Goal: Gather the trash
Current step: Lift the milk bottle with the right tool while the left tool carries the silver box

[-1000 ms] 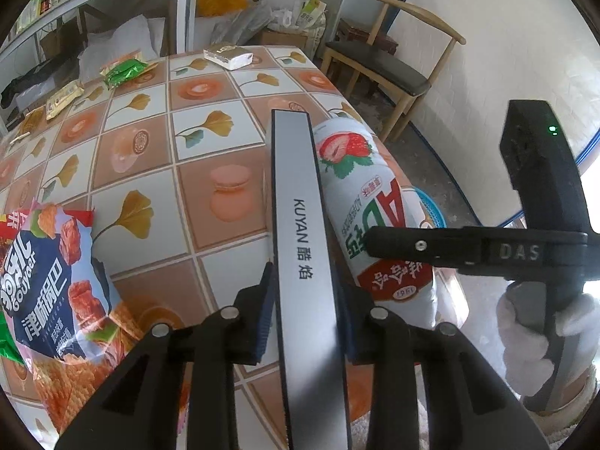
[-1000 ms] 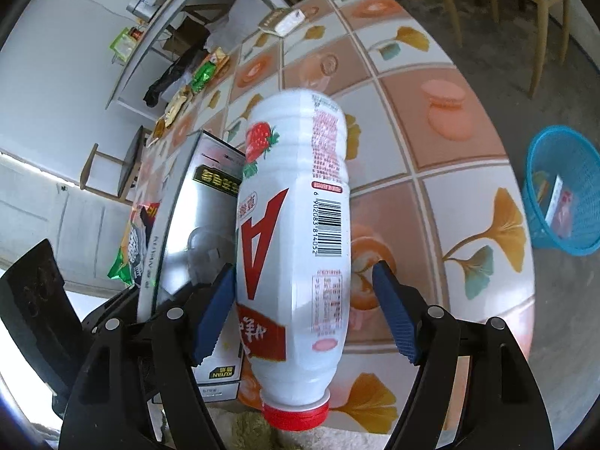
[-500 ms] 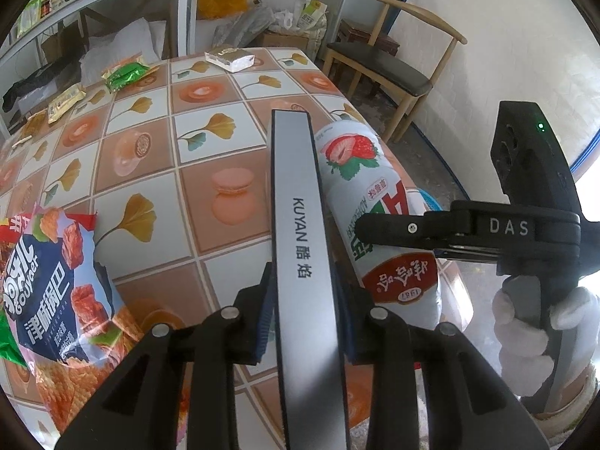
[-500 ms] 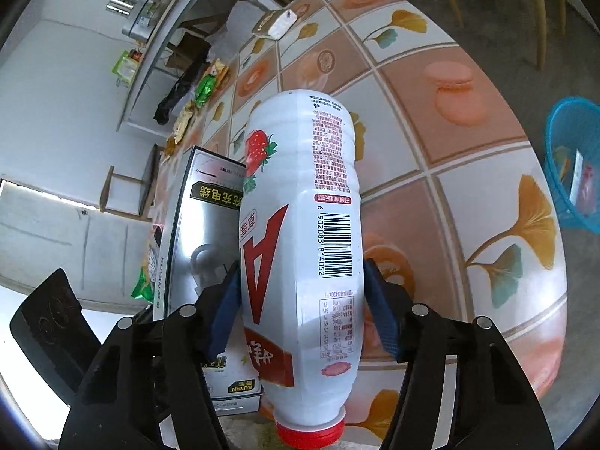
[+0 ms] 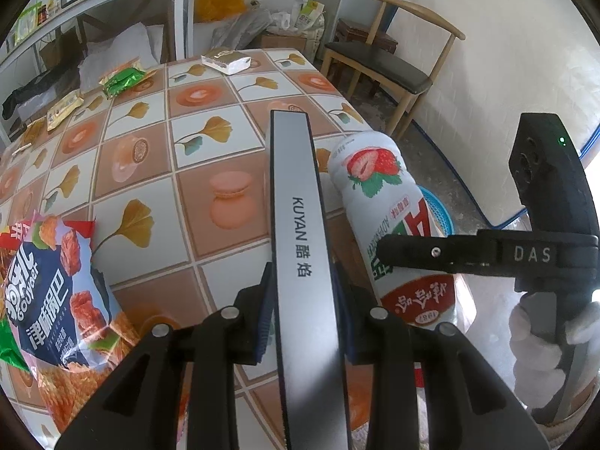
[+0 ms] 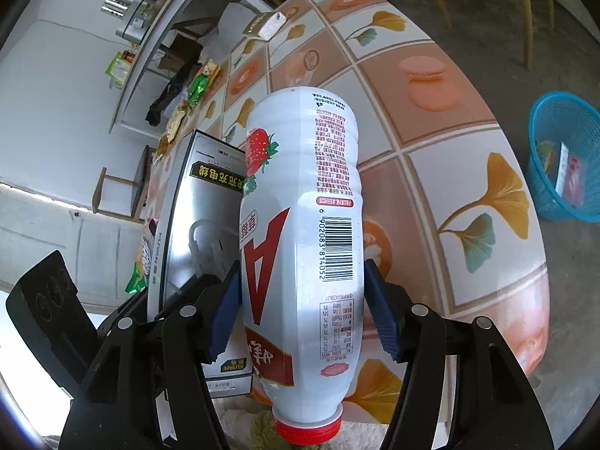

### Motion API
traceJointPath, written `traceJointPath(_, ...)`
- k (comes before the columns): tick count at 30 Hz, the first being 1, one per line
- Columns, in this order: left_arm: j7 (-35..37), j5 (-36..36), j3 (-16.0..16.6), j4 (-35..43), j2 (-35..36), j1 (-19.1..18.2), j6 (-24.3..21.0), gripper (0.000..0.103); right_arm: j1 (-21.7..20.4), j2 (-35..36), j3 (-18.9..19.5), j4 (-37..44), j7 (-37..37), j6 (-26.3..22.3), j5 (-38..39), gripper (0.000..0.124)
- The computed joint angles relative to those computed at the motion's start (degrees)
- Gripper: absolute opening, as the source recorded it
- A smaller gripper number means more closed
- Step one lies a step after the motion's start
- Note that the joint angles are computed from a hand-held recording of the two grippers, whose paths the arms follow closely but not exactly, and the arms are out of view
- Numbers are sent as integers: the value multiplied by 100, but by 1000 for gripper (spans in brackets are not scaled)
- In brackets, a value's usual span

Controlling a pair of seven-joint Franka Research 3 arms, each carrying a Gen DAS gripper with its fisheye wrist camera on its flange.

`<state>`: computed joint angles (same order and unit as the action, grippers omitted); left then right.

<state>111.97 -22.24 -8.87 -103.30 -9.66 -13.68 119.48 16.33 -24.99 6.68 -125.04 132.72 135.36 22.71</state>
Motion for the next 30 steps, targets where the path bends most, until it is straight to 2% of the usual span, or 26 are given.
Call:
traceJointPath(19,-39,145,-33,-49,-3,-26,182,24,-16,20,116,52,176,-97,-342,62)
traceJointPath(22,-40,151,-31,-61,-17,-29,208,24,-26,1,126,29,223,-80,-376,58)
traceJointPath(30,-19,124,-8,-121,-89,-43,311,23,-40,-205,111,-194,264,73,-330,57)
